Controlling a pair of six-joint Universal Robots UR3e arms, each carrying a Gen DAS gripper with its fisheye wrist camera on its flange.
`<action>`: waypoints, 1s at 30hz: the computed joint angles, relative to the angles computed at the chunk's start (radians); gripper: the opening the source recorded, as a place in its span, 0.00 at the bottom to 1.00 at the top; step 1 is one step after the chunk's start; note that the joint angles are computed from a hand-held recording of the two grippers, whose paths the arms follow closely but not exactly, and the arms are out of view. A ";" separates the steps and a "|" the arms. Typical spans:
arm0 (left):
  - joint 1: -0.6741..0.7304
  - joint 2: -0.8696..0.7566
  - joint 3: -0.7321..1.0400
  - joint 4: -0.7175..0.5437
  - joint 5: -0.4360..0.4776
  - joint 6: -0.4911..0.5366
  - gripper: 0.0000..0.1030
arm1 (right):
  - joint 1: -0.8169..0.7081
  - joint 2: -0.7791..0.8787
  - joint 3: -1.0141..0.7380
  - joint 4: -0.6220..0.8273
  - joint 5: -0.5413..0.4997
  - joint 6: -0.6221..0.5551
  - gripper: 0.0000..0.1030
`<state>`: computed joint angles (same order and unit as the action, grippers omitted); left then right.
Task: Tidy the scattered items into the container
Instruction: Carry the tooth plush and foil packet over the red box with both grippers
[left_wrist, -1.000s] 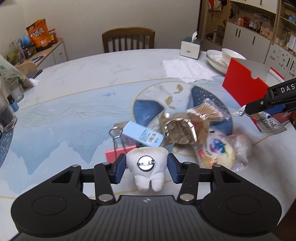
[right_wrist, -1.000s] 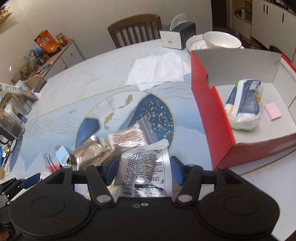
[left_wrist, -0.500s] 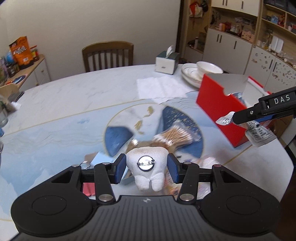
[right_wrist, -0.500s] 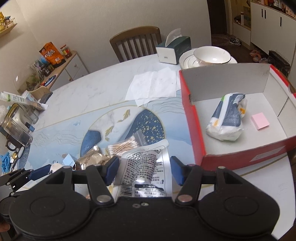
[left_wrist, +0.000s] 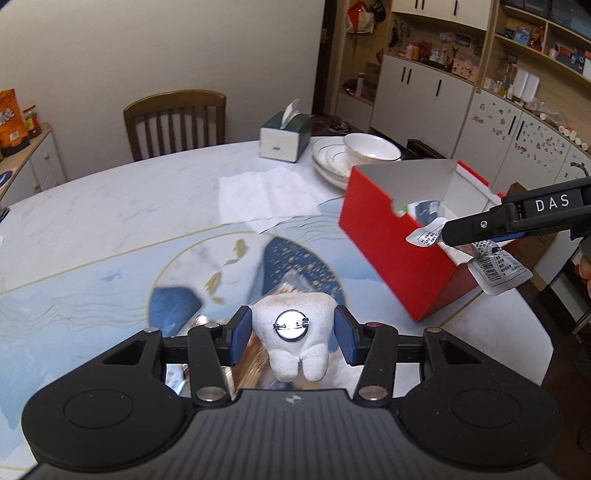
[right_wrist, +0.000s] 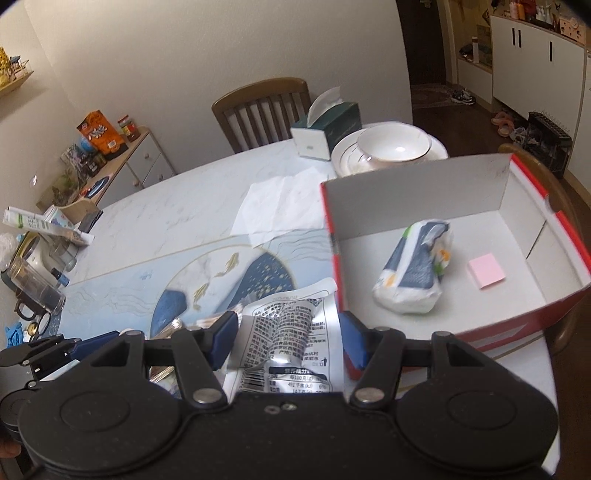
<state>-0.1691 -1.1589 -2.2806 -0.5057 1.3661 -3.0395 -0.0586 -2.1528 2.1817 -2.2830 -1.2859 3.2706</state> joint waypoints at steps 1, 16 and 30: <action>-0.022 -0.028 0.018 0.016 0.012 -0.010 0.46 | -0.026 -0.013 0.000 0.015 0.015 -0.017 0.57; -0.310 -0.430 0.364 0.127 0.174 -0.126 0.46 | -0.506 -0.223 -0.004 0.365 0.278 -0.413 0.57; -0.499 -0.812 0.829 0.044 0.265 -0.141 0.46 | -0.867 -0.242 -0.023 0.571 0.401 -0.765 0.57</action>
